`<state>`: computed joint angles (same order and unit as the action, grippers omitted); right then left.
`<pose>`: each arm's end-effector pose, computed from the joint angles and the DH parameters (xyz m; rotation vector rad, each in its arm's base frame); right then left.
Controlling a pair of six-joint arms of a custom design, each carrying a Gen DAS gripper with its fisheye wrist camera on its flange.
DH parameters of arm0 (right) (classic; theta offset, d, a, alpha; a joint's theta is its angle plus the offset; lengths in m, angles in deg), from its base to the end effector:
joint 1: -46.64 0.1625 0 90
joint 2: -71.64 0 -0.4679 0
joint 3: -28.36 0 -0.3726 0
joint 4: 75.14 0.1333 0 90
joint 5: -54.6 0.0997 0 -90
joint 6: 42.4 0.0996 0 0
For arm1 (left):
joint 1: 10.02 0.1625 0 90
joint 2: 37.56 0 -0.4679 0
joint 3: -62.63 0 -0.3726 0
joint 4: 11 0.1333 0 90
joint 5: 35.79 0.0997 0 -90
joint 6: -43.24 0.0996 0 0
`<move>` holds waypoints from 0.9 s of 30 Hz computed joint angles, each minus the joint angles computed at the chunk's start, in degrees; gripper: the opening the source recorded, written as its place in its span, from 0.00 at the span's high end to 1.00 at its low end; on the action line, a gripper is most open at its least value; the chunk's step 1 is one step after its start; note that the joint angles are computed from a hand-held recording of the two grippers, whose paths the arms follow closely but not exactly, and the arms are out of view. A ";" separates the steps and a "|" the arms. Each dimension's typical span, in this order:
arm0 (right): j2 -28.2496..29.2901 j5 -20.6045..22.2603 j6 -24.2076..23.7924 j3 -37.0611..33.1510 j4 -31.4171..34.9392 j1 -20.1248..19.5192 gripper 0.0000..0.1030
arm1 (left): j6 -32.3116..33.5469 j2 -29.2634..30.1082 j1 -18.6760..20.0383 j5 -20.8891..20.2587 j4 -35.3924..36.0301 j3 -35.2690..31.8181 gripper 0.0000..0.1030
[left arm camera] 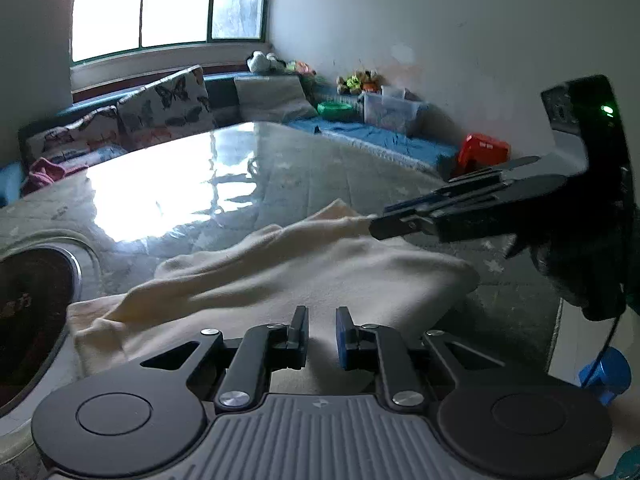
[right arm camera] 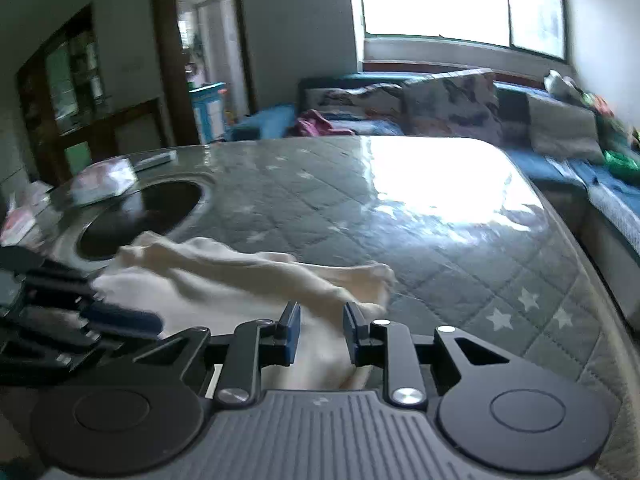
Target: Fold clothes
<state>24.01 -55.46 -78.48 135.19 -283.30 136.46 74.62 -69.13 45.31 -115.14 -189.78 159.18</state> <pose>0.0971 -0.6380 0.2253 0.4861 -2.2406 1.1001 -0.2660 -0.6513 0.0205 1.5358 2.4673 -0.6199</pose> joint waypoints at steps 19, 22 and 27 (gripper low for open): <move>0.65 2.21 -6.38 7.66 -5.21 3.56 0.80 | -1.87 -2.13 -0.05 2.15 -9.83 6.25 0.84; 1.18 3.64 -6.39 6.86 -2.75 3.53 0.80 | -3.96 -2.79 0.41 4.13 -10.53 6.69 0.84; 1.34 2.62 -5.10 6.16 0.21 3.33 0.80 | -7.52 -4.14 1.97 6.25 -9.31 7.33 0.84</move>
<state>25.35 -52.83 -83.58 141.35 -283.09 139.79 67.10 -73.27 47.28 -108.90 -199.09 166.51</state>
